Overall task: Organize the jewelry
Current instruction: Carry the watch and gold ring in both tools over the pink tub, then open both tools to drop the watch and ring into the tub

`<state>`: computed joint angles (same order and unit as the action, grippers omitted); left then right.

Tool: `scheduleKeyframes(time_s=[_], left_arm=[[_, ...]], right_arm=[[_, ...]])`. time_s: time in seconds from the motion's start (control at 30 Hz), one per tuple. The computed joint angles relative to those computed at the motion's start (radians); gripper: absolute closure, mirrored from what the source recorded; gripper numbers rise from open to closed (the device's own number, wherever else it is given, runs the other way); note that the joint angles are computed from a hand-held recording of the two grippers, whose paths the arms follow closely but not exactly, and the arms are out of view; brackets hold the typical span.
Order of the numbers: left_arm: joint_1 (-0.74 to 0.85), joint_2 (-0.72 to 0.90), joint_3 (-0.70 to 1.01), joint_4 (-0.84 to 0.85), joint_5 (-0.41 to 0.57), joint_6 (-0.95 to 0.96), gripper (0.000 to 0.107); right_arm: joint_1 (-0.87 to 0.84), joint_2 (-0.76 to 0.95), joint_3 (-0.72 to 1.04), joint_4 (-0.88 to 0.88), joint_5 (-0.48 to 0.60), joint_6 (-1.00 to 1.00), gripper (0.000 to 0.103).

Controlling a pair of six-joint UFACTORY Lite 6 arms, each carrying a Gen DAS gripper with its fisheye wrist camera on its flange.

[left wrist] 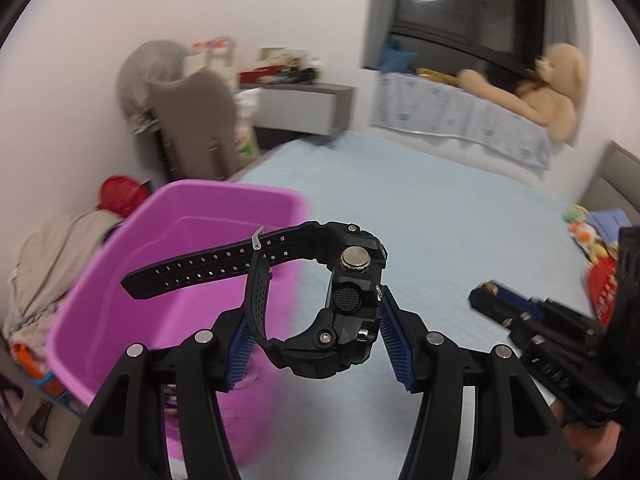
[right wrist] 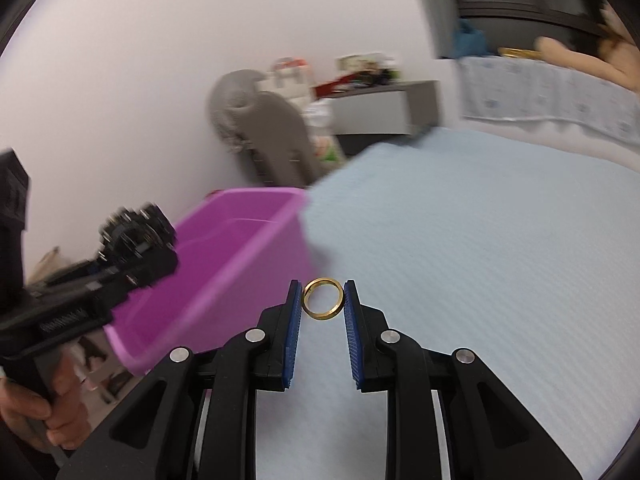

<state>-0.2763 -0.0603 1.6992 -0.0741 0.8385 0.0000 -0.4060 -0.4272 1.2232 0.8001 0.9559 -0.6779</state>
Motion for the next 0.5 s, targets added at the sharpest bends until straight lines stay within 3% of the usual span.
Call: scheduleKeyframes(time_s=[0.23, 0.5], left_arm=[[0.352, 0.154, 0.114, -0.161, 0.080, 0.247, 0.052], [0.469, 0.328, 0.211, -0.188, 0.128, 0.305, 0.052]], right_arm=[[0.475, 0.292, 0.284, -0.205, -0.152, 0.288, 0.082], [0.688, 0.683, 0.658, -0.338, -0.082, 0.440, 0.082]])
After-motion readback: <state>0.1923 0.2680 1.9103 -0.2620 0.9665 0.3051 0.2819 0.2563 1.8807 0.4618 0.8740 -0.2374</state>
